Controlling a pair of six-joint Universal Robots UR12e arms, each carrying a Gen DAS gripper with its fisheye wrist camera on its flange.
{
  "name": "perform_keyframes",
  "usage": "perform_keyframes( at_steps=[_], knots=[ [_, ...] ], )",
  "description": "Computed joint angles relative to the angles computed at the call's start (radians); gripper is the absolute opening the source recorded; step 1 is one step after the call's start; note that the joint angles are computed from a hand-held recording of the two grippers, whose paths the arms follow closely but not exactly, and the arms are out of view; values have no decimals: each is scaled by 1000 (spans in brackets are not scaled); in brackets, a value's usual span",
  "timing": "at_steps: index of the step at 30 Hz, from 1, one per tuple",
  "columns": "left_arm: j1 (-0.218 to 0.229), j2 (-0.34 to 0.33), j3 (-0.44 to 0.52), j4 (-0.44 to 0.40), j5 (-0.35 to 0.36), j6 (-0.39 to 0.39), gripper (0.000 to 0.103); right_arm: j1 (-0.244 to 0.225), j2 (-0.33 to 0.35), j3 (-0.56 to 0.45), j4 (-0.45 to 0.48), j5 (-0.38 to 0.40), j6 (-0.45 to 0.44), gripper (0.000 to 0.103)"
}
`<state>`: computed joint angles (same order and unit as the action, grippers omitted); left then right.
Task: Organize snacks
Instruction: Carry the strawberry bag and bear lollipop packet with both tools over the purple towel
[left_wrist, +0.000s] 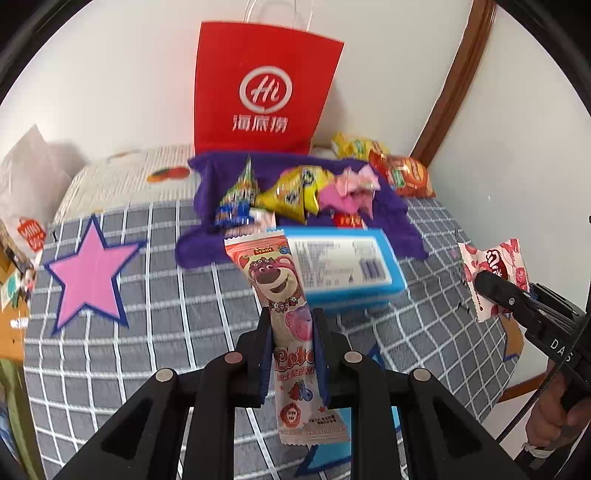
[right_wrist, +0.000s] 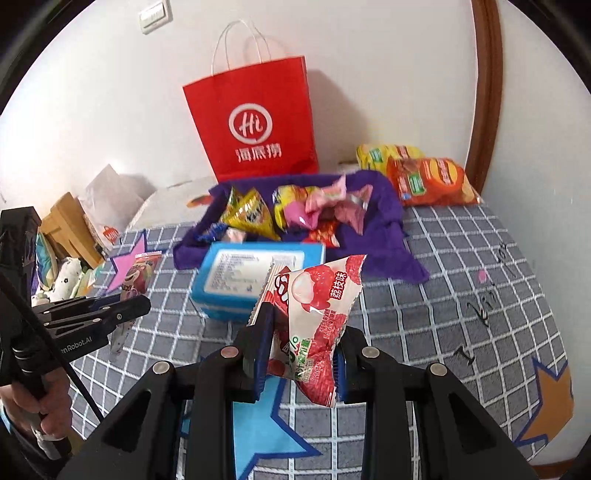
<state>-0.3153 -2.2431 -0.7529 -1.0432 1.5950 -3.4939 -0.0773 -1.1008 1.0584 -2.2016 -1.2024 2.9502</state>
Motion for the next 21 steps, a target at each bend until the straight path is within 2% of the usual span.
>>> perform_keyframes(
  at_steps=[7, 14, 21],
  knots=[
    [10, -59, 118, -18, 1, 33, 19, 10, 40, -83, 4, 3, 17, 28],
    [15, -127, 245, -89, 11, 55, 19, 18, 95, -179, 47, 5, 28, 28],
    [16, -151, 297, -126, 17, 69, 19, 19, 125, -232, 88, 8, 15, 28]
  ],
)
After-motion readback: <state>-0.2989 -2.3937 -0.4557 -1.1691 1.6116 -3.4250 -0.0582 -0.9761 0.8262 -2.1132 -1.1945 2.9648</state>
